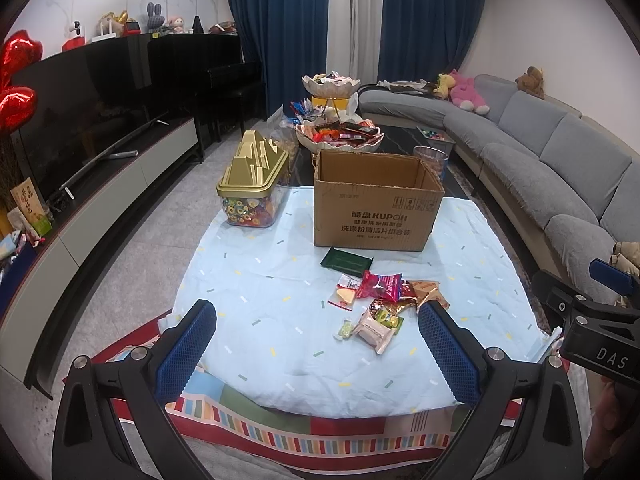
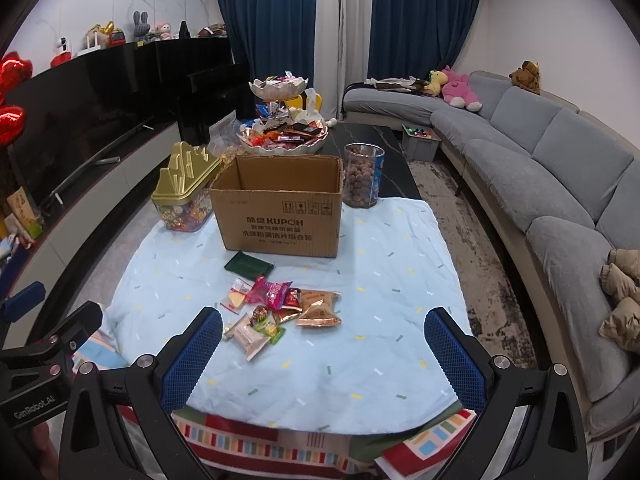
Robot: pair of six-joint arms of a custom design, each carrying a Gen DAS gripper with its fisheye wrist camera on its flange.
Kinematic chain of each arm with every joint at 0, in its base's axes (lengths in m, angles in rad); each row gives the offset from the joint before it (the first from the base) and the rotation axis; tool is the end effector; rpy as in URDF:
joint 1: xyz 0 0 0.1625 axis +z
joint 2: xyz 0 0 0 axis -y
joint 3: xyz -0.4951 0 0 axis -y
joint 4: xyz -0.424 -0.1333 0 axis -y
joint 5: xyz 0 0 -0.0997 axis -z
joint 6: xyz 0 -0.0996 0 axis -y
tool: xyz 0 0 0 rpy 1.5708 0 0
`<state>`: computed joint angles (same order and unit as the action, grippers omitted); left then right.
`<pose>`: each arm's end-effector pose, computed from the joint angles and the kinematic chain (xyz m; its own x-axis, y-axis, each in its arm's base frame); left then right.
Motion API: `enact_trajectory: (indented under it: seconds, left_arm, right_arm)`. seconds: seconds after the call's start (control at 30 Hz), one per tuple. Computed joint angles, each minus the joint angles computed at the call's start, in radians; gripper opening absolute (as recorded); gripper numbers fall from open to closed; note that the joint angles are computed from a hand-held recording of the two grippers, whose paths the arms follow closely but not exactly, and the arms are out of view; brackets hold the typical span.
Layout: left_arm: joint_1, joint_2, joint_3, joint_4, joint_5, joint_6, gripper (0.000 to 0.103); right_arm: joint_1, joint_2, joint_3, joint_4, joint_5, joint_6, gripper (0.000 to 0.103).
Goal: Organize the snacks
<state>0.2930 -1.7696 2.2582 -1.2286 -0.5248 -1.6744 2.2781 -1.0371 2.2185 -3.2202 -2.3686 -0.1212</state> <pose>-0.2305 -0.2988 0.3416 -0.6904 -0.2624 -0.6742 0.3979 0.6406 -0.6568 0.3936 -0.3650 0.1794 -0.6651 -0.2888 0.6887 -0.6652 0.6482 -0.3706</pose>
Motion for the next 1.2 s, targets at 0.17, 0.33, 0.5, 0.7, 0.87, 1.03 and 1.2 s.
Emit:
enact_trajectory:
  seconds: [0.17,0.33,0.5,0.7,0.87,1.03,1.2]
  left_arm:
    - [0.0,0.0,0.0,0.0,0.0,0.001,0.103]
    - [0.0,-0.001,0.0,0.002,0.001,0.0,0.103]
    - [0.0,0.0,0.0,0.002,0.003,-0.001,0.103]
    - [-0.001,0.0,0.0,0.004,0.003,-0.002,0.103]
    - [-0.001,0.001,0.0,0.005,0.003,-0.003,0.103]
    - [-0.001,0.001,0.0,0.006,0.004,-0.003,0.103]
    - [0.001,0.0,-0.001,0.004,0.002,0.0,0.103]
  right_arm:
    - [0.002,0.001,-0.002,0.001,-0.001,0.003,0.102]
    - [0.002,0.001,0.0,-0.001,-0.001,0.002,0.102]
    - [0.002,-0.001,-0.001,0.002,0.001,0.01,0.102]
    - [-0.002,-0.002,0.003,-0.01,0.006,0.003,0.102]
    - [-0.001,-0.002,0.002,-0.009,0.006,0.003,0.102]
    - [-0.001,-0.001,0.001,-0.008,0.005,0.005,0.102]
    - [-0.001,-0.002,0.002,-0.013,0.014,-0.004,0.102]
